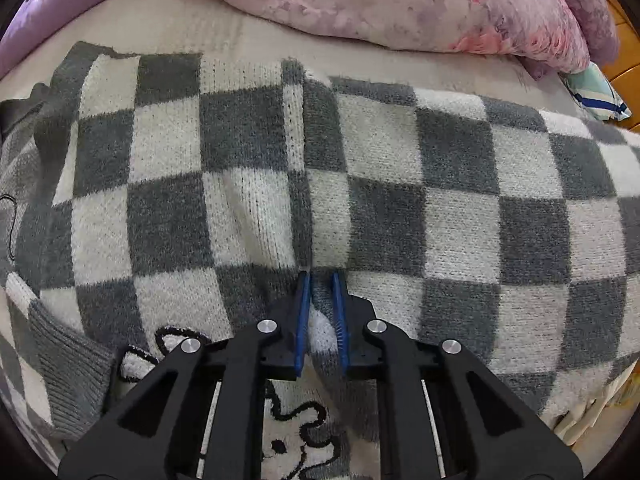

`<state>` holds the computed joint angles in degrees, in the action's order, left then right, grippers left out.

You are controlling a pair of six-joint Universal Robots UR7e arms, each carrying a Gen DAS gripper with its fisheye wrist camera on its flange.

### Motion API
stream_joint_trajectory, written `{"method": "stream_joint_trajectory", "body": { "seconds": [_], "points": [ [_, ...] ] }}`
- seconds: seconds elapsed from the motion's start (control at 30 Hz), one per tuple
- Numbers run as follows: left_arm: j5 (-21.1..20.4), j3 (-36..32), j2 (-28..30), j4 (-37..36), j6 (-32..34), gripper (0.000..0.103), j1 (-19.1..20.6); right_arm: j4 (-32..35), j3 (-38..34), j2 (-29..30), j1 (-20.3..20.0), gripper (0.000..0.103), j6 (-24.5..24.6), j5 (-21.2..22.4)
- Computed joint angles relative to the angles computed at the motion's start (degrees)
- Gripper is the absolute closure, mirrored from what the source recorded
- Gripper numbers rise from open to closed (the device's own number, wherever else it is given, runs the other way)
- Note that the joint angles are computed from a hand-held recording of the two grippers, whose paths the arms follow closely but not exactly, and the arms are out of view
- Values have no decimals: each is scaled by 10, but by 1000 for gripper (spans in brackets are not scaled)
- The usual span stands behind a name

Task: Fold large clothes
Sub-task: 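Lift the cuff with the right tool and fold the sleeve across the cardigan front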

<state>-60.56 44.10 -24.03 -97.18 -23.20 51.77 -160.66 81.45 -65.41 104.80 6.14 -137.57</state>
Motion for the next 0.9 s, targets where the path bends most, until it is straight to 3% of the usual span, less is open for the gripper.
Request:
{"method": "stream_joint_trajectory", "body": {
  "seconds": [0.2, 0.37, 0.53, 0.57, 0.67, 0.8, 0.9],
  "points": [
    [30, 53, -18, -59, 2, 89, -7, 9, -36, 19, 26, 95, -13, 77],
    [25, 86, -33, -99, -10, 89, -5, 31, -81, 56, 56, 95, -28, 118],
    [12, 160, -72, -176, 8, 89, -1, 76, -127, 103, 82, 95, -6, 159],
    [2, 162, -76, -175, 11, 90, 2, 83, -138, 114, 88, 95, -5, 154],
    [-32, 123, -89, -86, 0, 90, 11, 105, -167, 143, 106, 95, 0, 137],
    [-10, 158, -178, -70, -18, 91, 5, 136, -199, 183, 126, 94, 34, 126],
    [10, 145, -214, -27, -19, 91, 10, 160, -227, 219, 140, 94, 67, 128]
  ]
}}
